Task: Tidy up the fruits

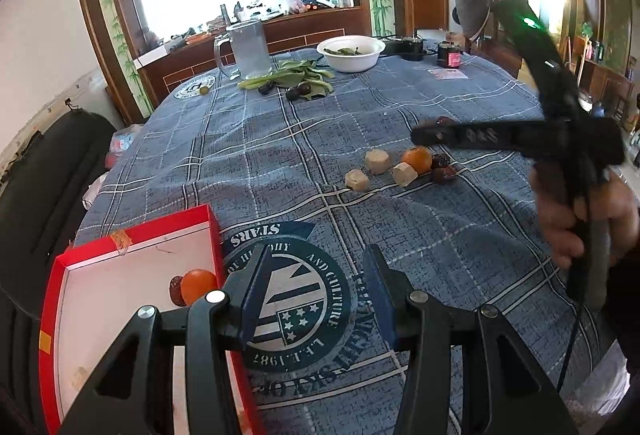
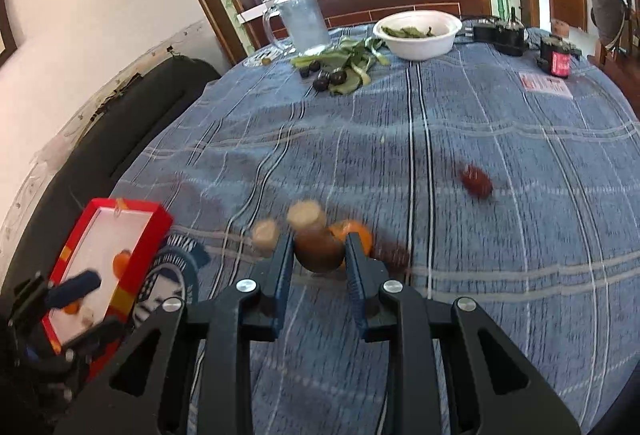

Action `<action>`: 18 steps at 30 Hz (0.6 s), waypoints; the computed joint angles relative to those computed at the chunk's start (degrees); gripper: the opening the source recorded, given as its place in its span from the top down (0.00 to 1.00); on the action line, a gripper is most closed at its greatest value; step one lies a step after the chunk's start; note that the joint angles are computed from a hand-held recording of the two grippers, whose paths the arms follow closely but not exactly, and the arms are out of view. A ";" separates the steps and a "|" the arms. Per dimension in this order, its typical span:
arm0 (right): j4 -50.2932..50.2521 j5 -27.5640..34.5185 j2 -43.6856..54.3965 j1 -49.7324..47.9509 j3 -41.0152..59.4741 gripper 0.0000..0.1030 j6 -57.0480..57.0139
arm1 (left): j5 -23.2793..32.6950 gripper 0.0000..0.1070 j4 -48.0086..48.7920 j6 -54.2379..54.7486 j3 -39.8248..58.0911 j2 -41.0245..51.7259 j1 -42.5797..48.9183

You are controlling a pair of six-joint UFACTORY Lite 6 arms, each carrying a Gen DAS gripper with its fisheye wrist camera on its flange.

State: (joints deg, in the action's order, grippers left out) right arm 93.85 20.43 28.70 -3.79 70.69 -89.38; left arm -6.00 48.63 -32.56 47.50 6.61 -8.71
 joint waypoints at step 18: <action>-13.36 14.10 -3.50 -3.75 -5.25 0.70 1.99 | 1.10 0.56 6.82 -7.68 2.36 2.09 2.17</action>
State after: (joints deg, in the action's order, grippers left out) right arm 80.49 34.53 25.20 -7.54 65.44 -87.39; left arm -4.90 55.45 -40.23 49.86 8.70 -6.54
